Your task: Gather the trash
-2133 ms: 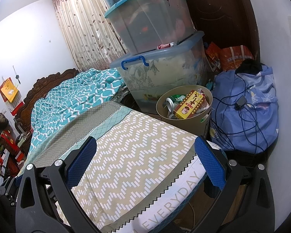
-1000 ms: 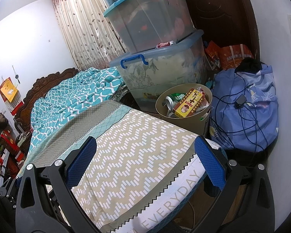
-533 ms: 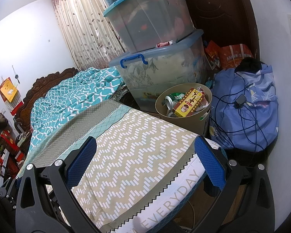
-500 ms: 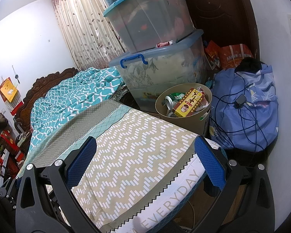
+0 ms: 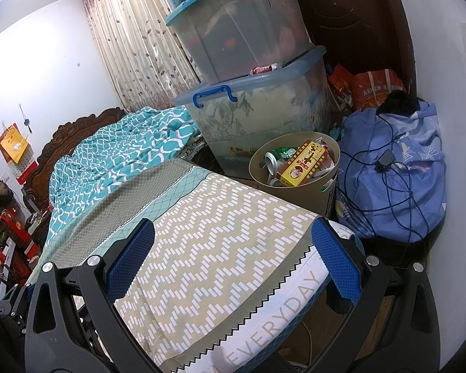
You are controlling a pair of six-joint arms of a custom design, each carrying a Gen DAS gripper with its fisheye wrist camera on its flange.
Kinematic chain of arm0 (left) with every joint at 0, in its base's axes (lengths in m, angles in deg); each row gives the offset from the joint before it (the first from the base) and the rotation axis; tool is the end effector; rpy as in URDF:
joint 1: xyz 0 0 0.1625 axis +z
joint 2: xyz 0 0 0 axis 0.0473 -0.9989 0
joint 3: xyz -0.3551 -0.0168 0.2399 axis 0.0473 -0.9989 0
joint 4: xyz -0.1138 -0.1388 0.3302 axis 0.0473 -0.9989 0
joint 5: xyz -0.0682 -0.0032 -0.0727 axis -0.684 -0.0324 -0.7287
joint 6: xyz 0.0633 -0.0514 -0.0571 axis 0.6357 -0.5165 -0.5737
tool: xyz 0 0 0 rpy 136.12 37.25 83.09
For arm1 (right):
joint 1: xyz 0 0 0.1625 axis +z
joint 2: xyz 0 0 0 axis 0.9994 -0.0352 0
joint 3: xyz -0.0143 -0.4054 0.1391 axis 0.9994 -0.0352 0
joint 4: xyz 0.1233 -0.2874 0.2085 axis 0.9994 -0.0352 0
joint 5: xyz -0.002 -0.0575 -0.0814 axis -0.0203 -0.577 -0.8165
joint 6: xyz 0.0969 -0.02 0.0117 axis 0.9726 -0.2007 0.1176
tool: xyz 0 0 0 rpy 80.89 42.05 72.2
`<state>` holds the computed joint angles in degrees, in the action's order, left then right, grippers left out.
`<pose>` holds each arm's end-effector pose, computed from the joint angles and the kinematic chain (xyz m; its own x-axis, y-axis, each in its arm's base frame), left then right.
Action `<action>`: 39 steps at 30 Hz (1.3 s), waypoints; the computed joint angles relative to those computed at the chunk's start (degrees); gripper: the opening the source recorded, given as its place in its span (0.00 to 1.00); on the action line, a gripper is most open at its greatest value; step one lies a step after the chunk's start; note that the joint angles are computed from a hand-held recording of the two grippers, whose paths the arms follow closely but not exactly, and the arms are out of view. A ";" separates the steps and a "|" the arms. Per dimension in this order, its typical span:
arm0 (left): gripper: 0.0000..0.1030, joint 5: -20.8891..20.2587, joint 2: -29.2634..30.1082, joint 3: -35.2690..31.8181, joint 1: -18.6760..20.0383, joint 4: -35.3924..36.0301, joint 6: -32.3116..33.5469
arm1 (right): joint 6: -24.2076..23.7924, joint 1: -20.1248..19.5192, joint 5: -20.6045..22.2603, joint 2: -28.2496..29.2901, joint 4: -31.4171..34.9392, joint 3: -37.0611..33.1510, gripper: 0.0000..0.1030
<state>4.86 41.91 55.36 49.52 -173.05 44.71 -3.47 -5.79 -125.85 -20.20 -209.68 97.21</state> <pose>-0.3745 -0.8008 -0.0778 -0.5152 0.5092 -0.6894 0.8192 0.5290 -0.2215 -0.0045 -0.7152 0.2828 -0.8396 0.4694 0.2735 -0.1372 0.3038 -0.9428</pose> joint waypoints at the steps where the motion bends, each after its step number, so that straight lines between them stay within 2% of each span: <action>1: 0.92 -0.02 0.21 -0.46 -0.02 0.27 -0.07 | -0.03 0.01 0.00 0.01 -0.04 0.02 0.97; 39: 0.92 0.01 0.79 -1.83 0.04 1.19 0.15 | -0.05 0.01 -0.07 0.22 -0.31 0.28 0.97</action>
